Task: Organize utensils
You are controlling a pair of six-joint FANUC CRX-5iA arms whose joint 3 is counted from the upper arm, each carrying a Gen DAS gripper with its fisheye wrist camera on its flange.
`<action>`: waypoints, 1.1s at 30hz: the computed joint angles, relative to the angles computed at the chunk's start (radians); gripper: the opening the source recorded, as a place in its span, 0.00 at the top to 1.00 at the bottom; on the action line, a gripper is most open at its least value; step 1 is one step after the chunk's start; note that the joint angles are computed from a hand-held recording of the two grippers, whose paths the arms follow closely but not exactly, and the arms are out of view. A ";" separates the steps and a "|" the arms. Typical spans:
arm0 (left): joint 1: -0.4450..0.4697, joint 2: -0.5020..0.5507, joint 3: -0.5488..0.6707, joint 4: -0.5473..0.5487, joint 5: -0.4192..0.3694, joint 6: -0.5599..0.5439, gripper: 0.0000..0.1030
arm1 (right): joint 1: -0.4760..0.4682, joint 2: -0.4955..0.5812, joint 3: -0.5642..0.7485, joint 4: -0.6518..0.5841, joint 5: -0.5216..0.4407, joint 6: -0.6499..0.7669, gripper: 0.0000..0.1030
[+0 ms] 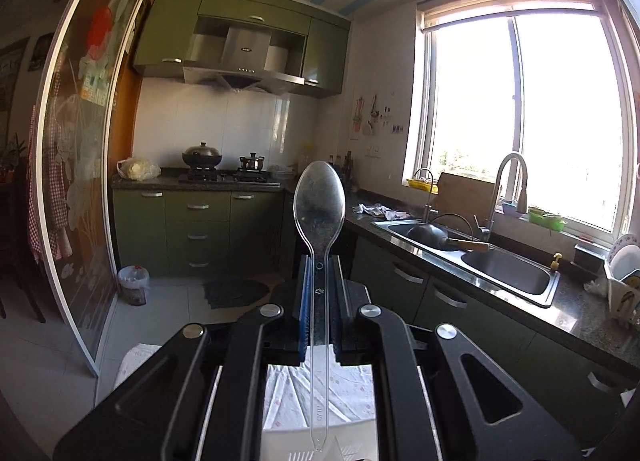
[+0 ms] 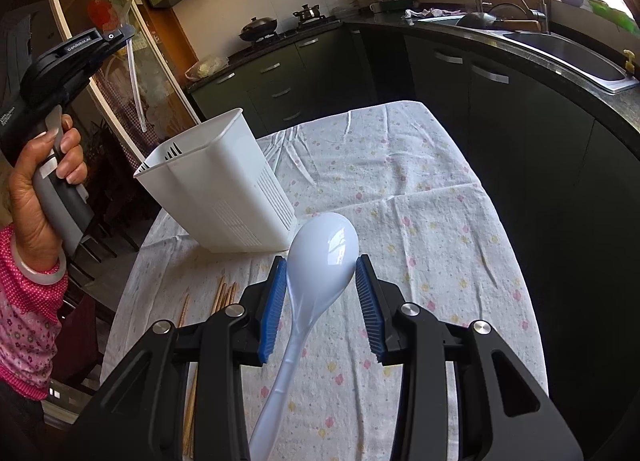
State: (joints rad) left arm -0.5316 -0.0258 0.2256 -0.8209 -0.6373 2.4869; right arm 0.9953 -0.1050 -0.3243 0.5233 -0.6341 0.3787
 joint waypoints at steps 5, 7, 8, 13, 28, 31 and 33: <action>-0.013 0.003 -0.049 -0.044 0.012 0.062 0.92 | 0.000 0.000 0.011 0.012 0.013 0.006 0.65; -0.026 -0.004 -0.071 -0.071 0.011 0.096 0.92 | 0.002 0.005 0.023 0.018 0.014 0.013 0.65; -0.023 -0.013 -0.087 -0.063 0.017 0.093 0.92 | 0.004 0.008 0.030 0.022 0.013 0.017 0.65; -0.019 -0.034 -0.138 -0.036 0.037 0.081 0.81 | 0.011 0.047 0.094 0.036 -0.002 0.056 0.65; -0.177 -0.280 -0.400 -0.302 -0.053 0.536 0.71 | -0.066 0.255 0.230 0.833 0.032 -0.429 0.65; -0.233 -0.303 -0.428 -0.387 -0.116 0.606 0.71 | -0.096 0.331 0.280 1.039 -0.012 -0.555 0.65; -0.233 -0.313 -0.439 -0.387 -0.118 0.599 0.71 | -0.109 0.376 0.311 1.138 -0.046 -0.610 0.65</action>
